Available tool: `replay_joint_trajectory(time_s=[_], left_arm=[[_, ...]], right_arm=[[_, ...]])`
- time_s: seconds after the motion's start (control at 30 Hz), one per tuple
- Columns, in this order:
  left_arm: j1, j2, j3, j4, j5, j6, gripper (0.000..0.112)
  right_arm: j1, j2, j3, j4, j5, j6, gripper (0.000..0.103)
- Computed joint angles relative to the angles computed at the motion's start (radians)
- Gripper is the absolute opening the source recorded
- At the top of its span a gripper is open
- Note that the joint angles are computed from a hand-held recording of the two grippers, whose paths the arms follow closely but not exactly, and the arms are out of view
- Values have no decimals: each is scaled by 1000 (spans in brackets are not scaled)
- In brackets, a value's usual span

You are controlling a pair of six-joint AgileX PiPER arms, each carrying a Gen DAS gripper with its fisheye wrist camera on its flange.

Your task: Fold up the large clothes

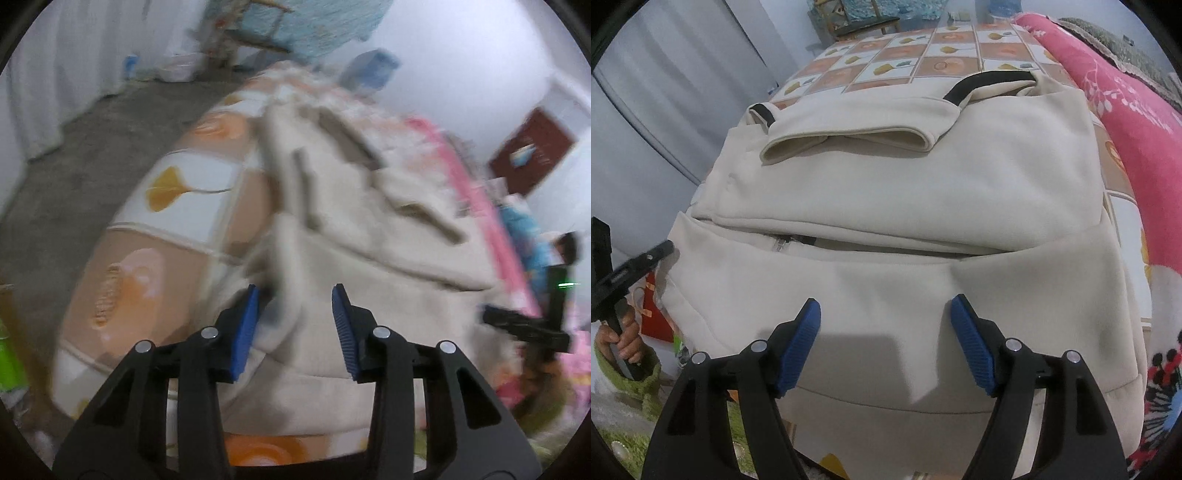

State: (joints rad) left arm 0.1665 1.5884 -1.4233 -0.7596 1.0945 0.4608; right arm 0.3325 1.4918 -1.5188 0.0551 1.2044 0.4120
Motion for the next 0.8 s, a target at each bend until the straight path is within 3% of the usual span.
replay_joint_trajectory(time_s=[0.1, 0.27, 0.37, 0.47, 0.53, 0.6, 0.63, 0.8], left_arm=[[67, 26, -4, -187, 98, 121, 38], [-7, 84, -64, -11, 8, -23, 38], [-2, 118, -83, -66, 19, -19, 38], [6, 88, -55, -188, 41, 105, 38], [-39, 75, -72, -75, 3, 53, 38], [-111, 90, -107, 125, -38, -82, 36], [-142, 98, -125, 207, -42, -142, 27], [-243, 63, -130, 409, -97, -237, 13]], right_arm=[[-2, 0, 0, 2, 0, -1, 71], [7, 5, -2, -9, -3, 3, 73], [13, 8, -6, -16, 0, 6, 73], [14, 5, -1, -18, -3, 7, 73], [15, 2, 4, -20, -8, 9, 73], [17, -1, 9, -22, -12, 7, 73], [16, -2, 9, -21, -13, 6, 73], [3, -40, 30, -28, -12, 27, 73]])
